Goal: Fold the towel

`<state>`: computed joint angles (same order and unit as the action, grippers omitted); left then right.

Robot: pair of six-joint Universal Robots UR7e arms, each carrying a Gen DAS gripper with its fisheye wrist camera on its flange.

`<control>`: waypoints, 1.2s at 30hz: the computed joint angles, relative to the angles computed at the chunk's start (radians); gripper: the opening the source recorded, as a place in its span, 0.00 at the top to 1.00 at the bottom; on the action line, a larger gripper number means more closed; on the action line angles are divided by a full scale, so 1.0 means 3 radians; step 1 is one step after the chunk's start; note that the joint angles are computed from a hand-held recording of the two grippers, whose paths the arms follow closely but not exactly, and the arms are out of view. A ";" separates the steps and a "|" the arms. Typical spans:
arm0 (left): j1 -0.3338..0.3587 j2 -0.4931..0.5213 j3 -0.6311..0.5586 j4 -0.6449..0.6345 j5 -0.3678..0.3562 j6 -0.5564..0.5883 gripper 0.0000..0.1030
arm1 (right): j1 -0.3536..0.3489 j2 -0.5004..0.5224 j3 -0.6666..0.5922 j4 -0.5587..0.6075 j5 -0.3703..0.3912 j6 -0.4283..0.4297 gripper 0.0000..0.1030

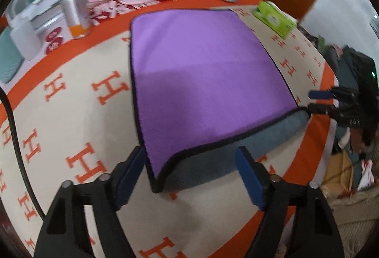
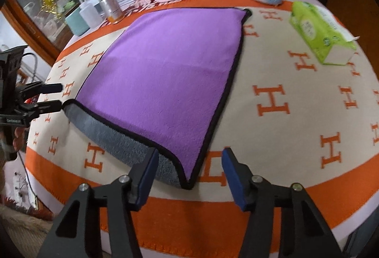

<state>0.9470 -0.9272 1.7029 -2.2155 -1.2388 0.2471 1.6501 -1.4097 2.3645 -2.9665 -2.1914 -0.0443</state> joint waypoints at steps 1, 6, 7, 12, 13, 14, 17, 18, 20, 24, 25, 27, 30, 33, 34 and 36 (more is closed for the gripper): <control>0.0010 0.0018 -0.0021 0.0036 -0.0036 0.0032 0.34 | -0.0016 -0.0001 0.0000 0.0013 0.0029 -0.0027 0.50; 0.0033 0.0051 -0.0080 0.0219 -0.0169 0.0135 0.36 | -0.0066 -0.0020 -0.0006 0.0107 0.0242 -0.0150 0.57; 0.0037 0.0058 -0.0092 0.0246 -0.0176 0.0152 0.36 | -0.0066 -0.0012 -0.0012 0.0118 0.0241 -0.0162 0.58; 0.0082 0.0131 -0.0197 0.0398 -0.0211 0.0181 0.43 | -0.0101 0.0025 -0.0043 0.0182 0.0279 -0.0186 0.66; 0.0093 0.0143 -0.0229 0.0444 -0.0230 0.0174 0.46 | -0.0111 0.0027 -0.0047 0.0192 0.0295 -0.0197 0.69; 0.0105 0.0152 -0.0258 0.0484 -0.0248 0.0168 0.47 | -0.0119 0.0027 -0.0049 0.0199 0.0307 -0.0207 0.72; 0.0123 0.0174 -0.0301 0.0510 -0.0254 0.0148 0.47 | -0.0140 0.0015 -0.0046 0.0210 0.0348 -0.0219 0.78; 0.0129 0.0179 -0.0315 0.0520 -0.0257 0.0138 0.47 | -0.0149 0.0005 -0.0041 0.0211 0.0371 -0.0220 0.80; 0.0143 0.0191 -0.0338 0.0536 -0.0220 0.0112 0.47 | -0.0157 -0.0012 -0.0022 0.0195 0.0385 -0.0226 0.81; 0.0182 0.0227 -0.0414 0.0643 -0.0182 0.0072 0.47 | -0.0156 -0.0025 -0.0008 0.0194 0.0391 -0.0229 0.82; 0.0187 0.0236 -0.0426 0.0666 -0.0176 0.0067 0.47 | -0.0158 -0.0029 -0.0008 0.0194 0.0394 -0.0234 0.82; 0.0197 0.0247 -0.0443 0.0707 -0.0161 0.0076 0.47 | -0.0156 -0.0029 -0.0010 0.0194 0.0388 -0.0237 0.84; 0.0208 0.0252 -0.0458 0.0752 -0.0179 0.0082 0.51 | -0.0157 -0.0030 -0.0014 0.0197 0.0398 -0.0231 0.86; 0.0215 0.0253 -0.0481 0.0826 -0.0188 0.0094 0.63 | -0.0157 -0.0034 -0.0012 0.0205 0.0405 -0.0234 0.86; 0.0216 0.0250 -0.0481 0.0838 -0.0187 0.0098 0.64 | -0.0157 -0.0034 -0.0011 0.0202 0.0406 -0.0233 0.86; 0.0217 0.0249 -0.0488 0.0875 -0.0195 0.0097 0.71 | -0.0155 -0.0035 -0.0011 0.0205 0.0408 -0.0235 0.86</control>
<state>1.0121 -0.8524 1.5566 -1.9528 -1.2972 0.2761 1.6036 -1.4201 2.3611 -2.9050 -2.0690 -0.1149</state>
